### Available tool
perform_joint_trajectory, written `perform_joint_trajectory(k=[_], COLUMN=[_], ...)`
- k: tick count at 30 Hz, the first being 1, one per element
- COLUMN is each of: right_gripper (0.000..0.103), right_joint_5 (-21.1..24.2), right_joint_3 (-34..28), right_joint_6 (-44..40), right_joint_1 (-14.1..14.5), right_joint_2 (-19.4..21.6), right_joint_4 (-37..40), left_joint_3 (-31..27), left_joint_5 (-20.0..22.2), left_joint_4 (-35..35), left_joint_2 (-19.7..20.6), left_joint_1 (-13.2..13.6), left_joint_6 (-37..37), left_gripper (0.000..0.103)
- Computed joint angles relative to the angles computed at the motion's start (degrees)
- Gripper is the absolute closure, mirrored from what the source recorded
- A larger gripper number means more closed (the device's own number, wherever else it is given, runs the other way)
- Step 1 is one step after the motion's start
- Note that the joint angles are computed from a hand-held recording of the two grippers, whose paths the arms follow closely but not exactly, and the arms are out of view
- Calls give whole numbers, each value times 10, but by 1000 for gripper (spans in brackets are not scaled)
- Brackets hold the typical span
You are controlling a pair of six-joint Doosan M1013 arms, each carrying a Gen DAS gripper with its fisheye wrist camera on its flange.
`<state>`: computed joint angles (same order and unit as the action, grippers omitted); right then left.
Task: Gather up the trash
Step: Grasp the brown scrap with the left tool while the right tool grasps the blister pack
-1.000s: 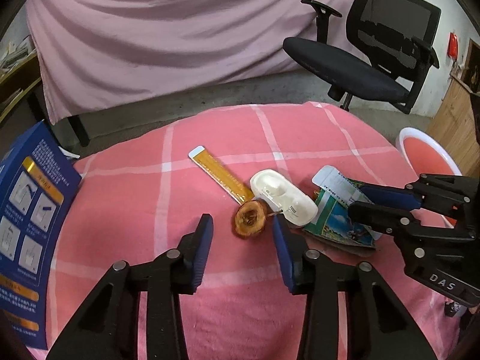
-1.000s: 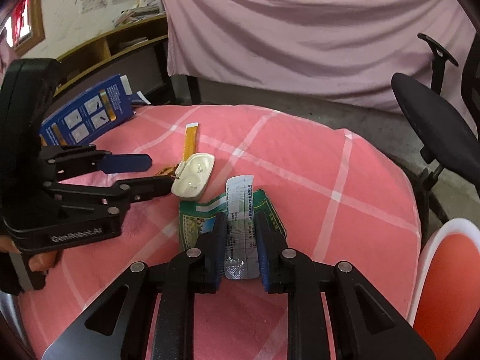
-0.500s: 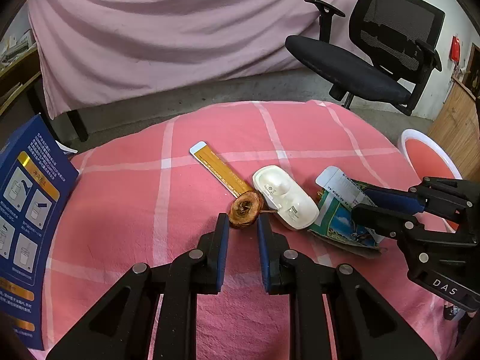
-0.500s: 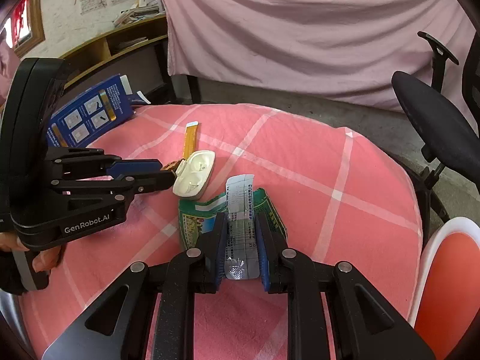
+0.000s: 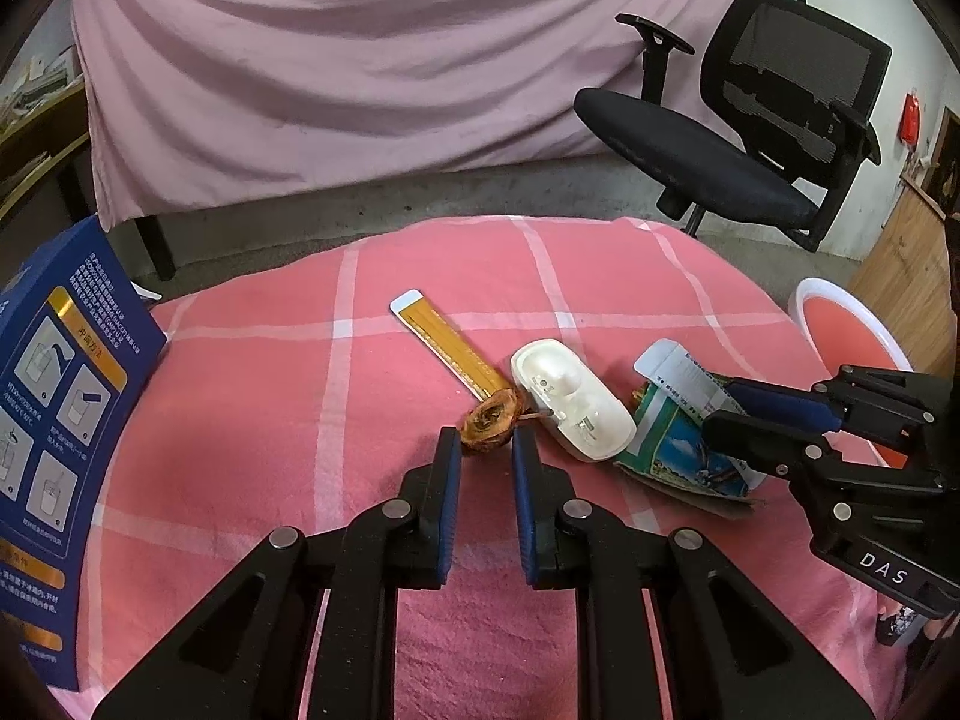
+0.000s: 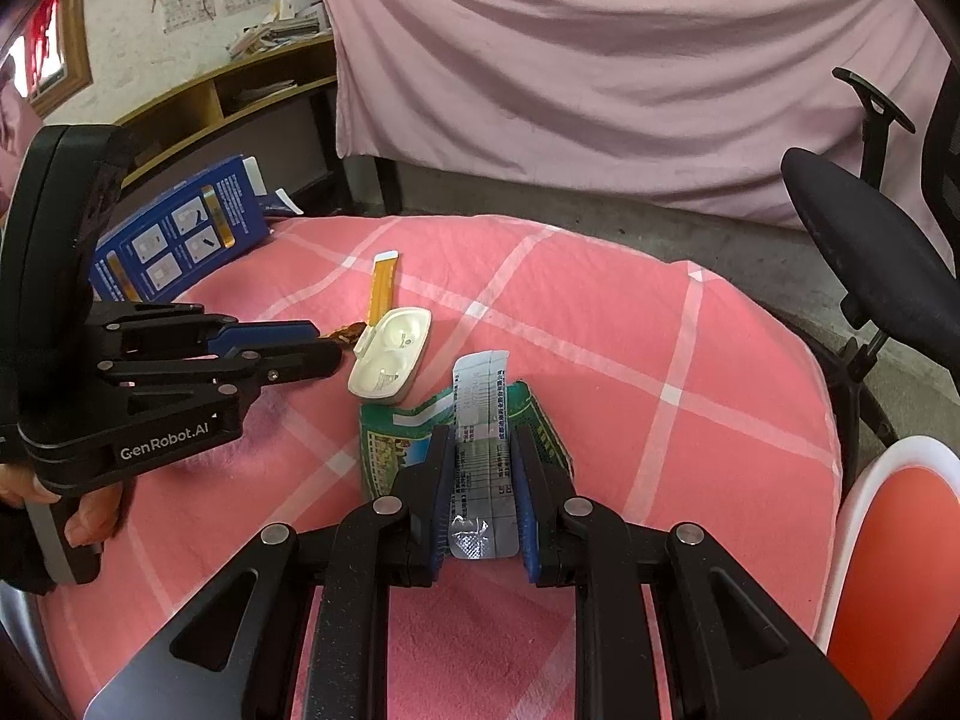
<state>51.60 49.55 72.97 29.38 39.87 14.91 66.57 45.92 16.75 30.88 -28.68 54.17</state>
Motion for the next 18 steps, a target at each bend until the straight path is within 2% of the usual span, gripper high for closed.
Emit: perform_joint_trajectory(k=[2,3,4,11,18], right_gripper=[86,86,86,86,86], right_joint_5=[-5,-7,-10,-21,-36], right_joint_3=[3,4,5,11,20], right_joint_6=[-1,0,0,-3,-6], right_joint_1=[-1,-1,-1,-1,-2], right_joint_2=[-2,-2,-3,-6,-12], right_joint_4=[2,3,4,8,14], left_joint_3=[0,2,3,4,20], left_joint_5=[-1,-3,-5,-5,-27], left_joint_4=[1,0,-2,-2,21], left_joint_2=[-1,-2,-3,-4,-14], left_joint_1=[0,1,1,1,-4], left_joint_6=[-1,1,2,2,-17], left_gripper=[91,99,101,101,102])
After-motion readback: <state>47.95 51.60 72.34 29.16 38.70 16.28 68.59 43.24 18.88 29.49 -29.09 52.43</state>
